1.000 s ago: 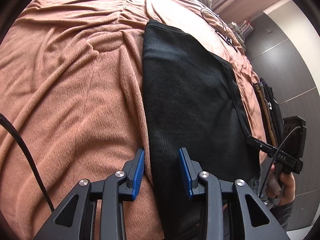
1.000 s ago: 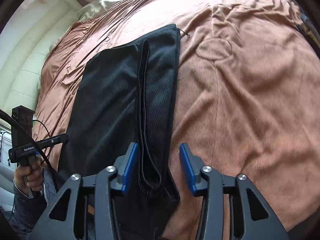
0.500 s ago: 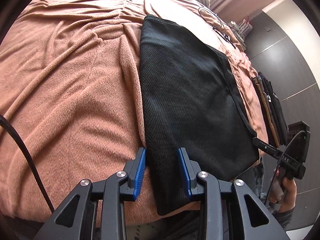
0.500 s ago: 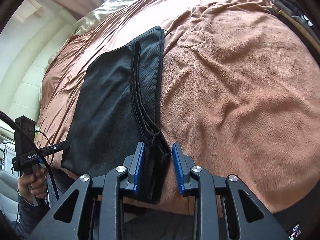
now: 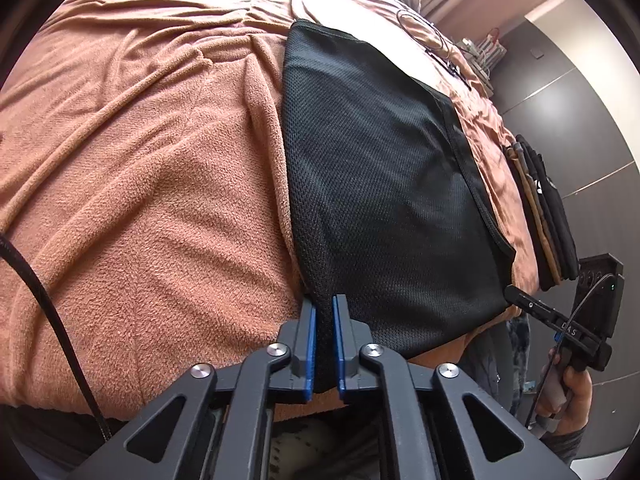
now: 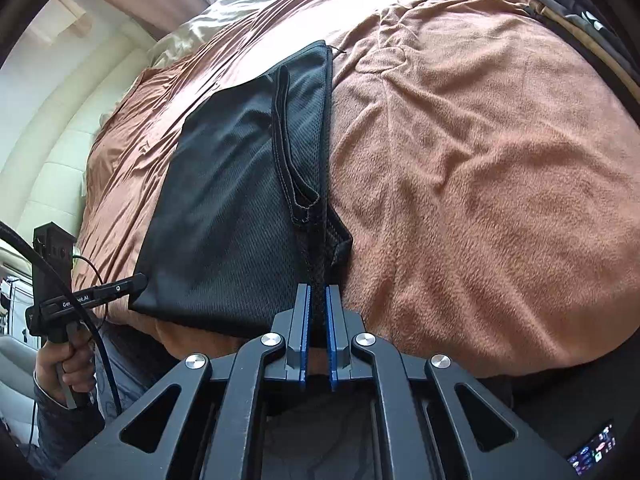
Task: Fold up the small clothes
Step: 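Close both grippers on the end of the folded black shirt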
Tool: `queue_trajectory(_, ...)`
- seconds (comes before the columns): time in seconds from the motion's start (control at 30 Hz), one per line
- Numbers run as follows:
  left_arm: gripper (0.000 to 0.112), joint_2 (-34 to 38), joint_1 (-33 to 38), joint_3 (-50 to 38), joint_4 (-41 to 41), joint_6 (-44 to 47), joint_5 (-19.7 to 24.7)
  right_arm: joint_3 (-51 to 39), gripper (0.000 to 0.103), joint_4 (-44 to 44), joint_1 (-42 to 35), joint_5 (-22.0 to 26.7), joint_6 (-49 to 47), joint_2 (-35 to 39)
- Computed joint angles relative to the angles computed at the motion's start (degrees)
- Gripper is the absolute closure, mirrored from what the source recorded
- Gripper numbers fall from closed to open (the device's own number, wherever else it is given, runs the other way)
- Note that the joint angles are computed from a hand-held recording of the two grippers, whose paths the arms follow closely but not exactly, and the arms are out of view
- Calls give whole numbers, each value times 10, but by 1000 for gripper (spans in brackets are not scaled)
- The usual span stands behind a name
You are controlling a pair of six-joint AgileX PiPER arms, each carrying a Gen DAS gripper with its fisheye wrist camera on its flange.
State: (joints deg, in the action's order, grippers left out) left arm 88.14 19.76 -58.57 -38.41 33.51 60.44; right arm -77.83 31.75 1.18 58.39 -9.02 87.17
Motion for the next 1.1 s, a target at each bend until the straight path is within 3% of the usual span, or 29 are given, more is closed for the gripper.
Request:
queue_trajectory(0.17,106,1,-3,-5,0,-1,-1,-11,98,4,-6,12,21,9)
queue_trajectory(0.23,106,2,-3,-5,-3,0,-1,-16,89,7,-10,13,30,15)
queue_trajectory(0.3,106,2,0,-5,-6,5,2,-16,69,20,-15,6,28,21)
queue_trajectory(0.33,107,2,1,-5,-7,7,2,-13,67,25,-15,5,28,23)
queue_trajectory(0.6,107,-2,19,-7,-10,29,21,17,67,85,-32,-11,8,28)
queue_trajectory(0.7,107,-2,27,-12,-8,37,32,27,82,93,-31,-9,2,25)
queue_trajectory(0.8,107,1,37,-23,-6,40,45,37,88,103,-26,-9,1,18)
queue_trajectory(1.1,107,3,87,-41,0,80,78,45,90,98,15,-9,17,9)
